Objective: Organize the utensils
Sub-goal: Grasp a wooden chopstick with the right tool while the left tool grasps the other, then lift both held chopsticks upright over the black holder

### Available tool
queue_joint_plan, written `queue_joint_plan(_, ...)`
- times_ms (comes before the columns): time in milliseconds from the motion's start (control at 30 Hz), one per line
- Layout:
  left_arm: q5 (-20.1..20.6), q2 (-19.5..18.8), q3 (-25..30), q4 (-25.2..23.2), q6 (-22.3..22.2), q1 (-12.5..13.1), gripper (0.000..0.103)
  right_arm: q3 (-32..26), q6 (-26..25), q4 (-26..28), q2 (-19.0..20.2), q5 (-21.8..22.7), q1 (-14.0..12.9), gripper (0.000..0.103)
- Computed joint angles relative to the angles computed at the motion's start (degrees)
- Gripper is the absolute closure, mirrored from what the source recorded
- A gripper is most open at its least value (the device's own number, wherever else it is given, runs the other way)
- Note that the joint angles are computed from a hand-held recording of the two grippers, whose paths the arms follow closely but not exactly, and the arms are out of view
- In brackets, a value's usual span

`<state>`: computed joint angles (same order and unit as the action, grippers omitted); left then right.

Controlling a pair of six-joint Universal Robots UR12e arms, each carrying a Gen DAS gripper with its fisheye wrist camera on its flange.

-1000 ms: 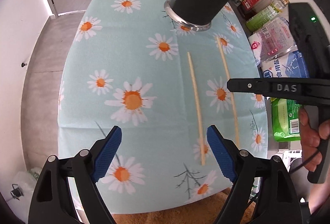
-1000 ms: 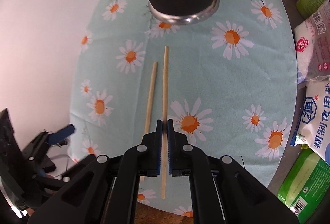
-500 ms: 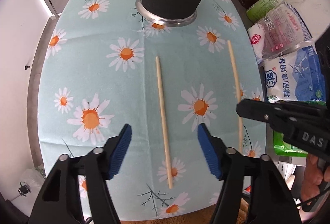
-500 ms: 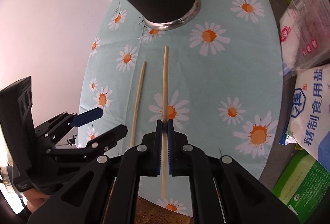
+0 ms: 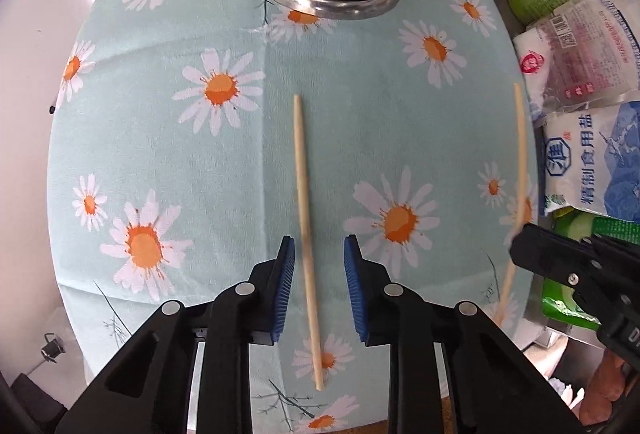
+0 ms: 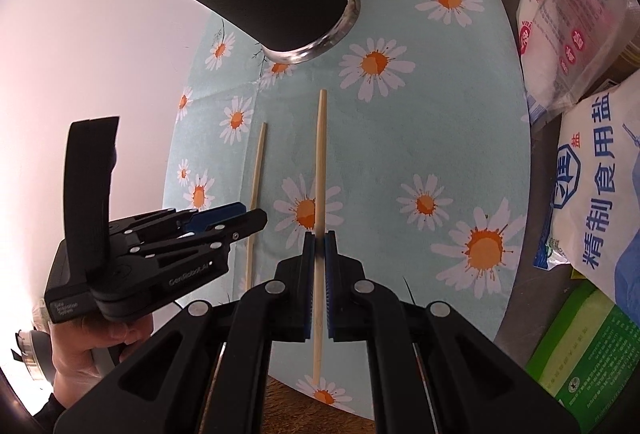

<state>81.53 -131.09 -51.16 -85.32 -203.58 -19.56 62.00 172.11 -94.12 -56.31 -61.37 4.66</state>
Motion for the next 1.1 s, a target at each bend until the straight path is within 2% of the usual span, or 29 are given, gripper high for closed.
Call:
queue_joint_plan(133, 1.2, -0.9, 1.3, -1.1, 0.4, 0.0, 0.083, 0.4, -0.4, -0.7, -0.4, -0.2, -0.2, 0.097)
queue_joint_plan(267, 3.2, -1.6, 2.7, -2.4, 1.3, -0.6, 0.096, 0.8, -0.8, -1.3, -0.7, 0.0, -0.3, 0.097)
queue_joint_plan(333, 3.8, -2.3, 4.0, -3.2, 1.8, -0.6, 0.098, 0.9, -0.8, -1.4, -0.7, 0.2, -0.4, 0.097)
queue_joint_plan(433, 5.1, -2.9, 4.4, -2.2, 2.4, -1.2, 0.099, 0.9, -1.0, -1.6, -0.5, 0.0, -0.4, 0.097)
queue_joint_plan(567, 4.4, -3.1, 4.9, -1.7, 1.9, -1.4, 0.099, 0.3, -1.0, -1.4, -0.1, -0.1, -0.1, 0.097)
queue_joint_plan(667, 2.3, -1.9, 2.5, 0.1, 1.2, -0.6, 0.099, 0.1, -0.9, -2.0, 0.0, 0.4, -0.1, 0.097)
queue_joint_plan(967, 2.3, 0.3, -0.4, 5.3, 1.1, -0.2, 0.099, -0.7, -0.4, -2.9, 0.3, 1.0, 0.2, 0.097)
queue_joint_plan(1100, 1.5, 1.4, -1.6, 8.1, 1.2, -0.1, 0.099, -0.8, -1.2, -3.4, 0.5, 2.5, 0.4, 0.097)
